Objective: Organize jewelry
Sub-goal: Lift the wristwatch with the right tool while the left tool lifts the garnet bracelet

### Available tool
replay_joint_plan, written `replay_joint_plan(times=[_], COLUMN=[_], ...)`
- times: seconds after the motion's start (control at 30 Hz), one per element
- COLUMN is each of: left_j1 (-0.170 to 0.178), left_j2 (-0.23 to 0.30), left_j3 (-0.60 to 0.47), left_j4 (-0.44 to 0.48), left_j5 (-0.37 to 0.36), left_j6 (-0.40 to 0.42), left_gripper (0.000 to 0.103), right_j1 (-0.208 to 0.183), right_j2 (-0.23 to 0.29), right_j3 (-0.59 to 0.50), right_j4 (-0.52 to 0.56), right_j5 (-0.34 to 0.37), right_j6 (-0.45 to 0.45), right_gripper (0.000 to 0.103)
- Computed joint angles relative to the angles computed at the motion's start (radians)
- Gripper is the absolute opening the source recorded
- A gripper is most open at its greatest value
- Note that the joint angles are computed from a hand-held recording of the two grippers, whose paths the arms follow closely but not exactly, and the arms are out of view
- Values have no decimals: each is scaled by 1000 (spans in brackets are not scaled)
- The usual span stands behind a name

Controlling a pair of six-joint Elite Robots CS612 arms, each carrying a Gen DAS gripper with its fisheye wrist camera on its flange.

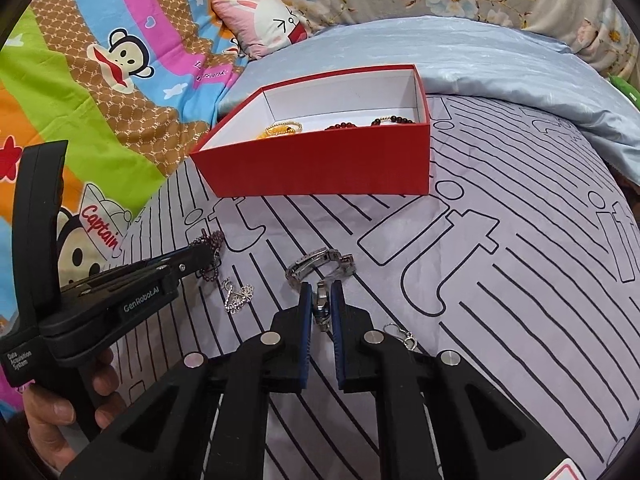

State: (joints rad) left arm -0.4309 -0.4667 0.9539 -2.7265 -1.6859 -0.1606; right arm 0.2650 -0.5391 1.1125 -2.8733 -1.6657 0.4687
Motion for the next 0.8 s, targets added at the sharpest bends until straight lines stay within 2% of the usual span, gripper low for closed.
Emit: replay_joint_plan(times=[0.1,0.4,0.53,0.63,0.8], left_j1=[0,1,1,1,0], left_j2=[-7,-14,-16,-16,-15], left_j3=[11,28,35,36,38], left_j4=[-13,-9,-11,-11,-8], left_j5=[-5,-10,-11,-15,-14], left_j6=[5,7,6,4,5], left_gripper=[9,9,8,9,9], right_j1=[1,-1,2,6,7], right_j2=[-1,0,5,13,36], right_j3=[-3,9,-3,-17,-65], right_j4=[12,41,56,65,107], right_j5=[-8,26,25,10,4], right_j6=[-8,6,-12,-29,-58], right_gripper=[9,10,18,32,33])
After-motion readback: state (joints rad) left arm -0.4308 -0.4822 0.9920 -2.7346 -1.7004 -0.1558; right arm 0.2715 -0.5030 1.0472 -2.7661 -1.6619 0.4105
